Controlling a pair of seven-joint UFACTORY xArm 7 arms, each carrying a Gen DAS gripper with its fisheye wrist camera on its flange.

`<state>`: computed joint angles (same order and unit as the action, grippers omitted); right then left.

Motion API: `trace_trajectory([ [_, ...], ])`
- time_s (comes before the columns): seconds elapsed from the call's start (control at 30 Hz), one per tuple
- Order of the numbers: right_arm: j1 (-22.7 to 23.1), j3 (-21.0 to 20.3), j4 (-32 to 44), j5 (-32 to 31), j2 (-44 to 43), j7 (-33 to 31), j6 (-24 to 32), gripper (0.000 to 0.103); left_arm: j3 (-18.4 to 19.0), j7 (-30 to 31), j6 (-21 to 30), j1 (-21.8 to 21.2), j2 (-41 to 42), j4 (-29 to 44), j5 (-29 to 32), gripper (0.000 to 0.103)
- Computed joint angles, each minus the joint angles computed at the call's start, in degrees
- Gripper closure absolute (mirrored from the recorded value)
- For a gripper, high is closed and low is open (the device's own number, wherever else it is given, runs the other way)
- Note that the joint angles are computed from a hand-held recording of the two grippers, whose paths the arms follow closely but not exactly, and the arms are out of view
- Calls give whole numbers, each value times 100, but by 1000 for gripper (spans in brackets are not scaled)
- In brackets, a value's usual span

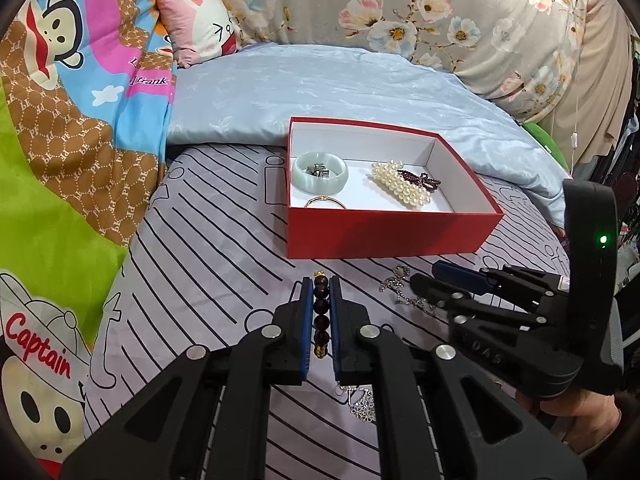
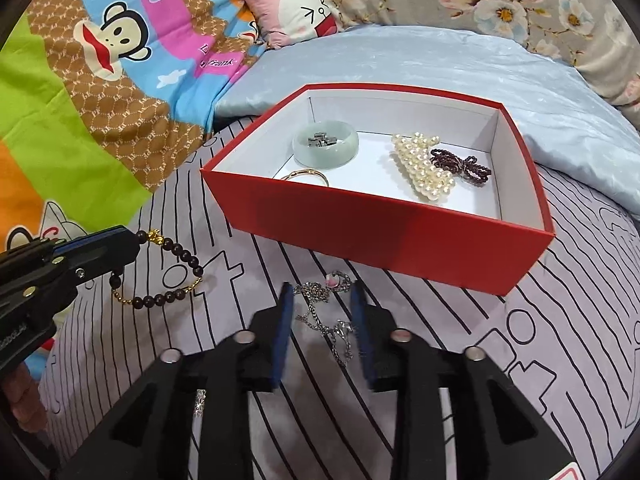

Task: Organize jewelry
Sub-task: 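Grasp the silver chain necklace with the right gripper while the left gripper holds the bracelet, then lower the bracelet into the box with the left gripper while the right gripper releases the silver chain there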

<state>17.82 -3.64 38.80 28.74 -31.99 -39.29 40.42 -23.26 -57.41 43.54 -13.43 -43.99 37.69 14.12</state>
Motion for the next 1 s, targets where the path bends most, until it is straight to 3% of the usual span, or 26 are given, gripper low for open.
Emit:
trace_trajectory([
  [0.3,41,252,-59,-240,358,76,-297,67,39,3,-13,-39,28,-51,-31,96],
  [0.43,93,214,-30,-261,407,106,-308,99,54,12,-22,-48,26,-68,-42,96],
  [1.0,-63,-256,330,63,-384,11,232,100,7,161,-35,55,53,237,65,96],
])
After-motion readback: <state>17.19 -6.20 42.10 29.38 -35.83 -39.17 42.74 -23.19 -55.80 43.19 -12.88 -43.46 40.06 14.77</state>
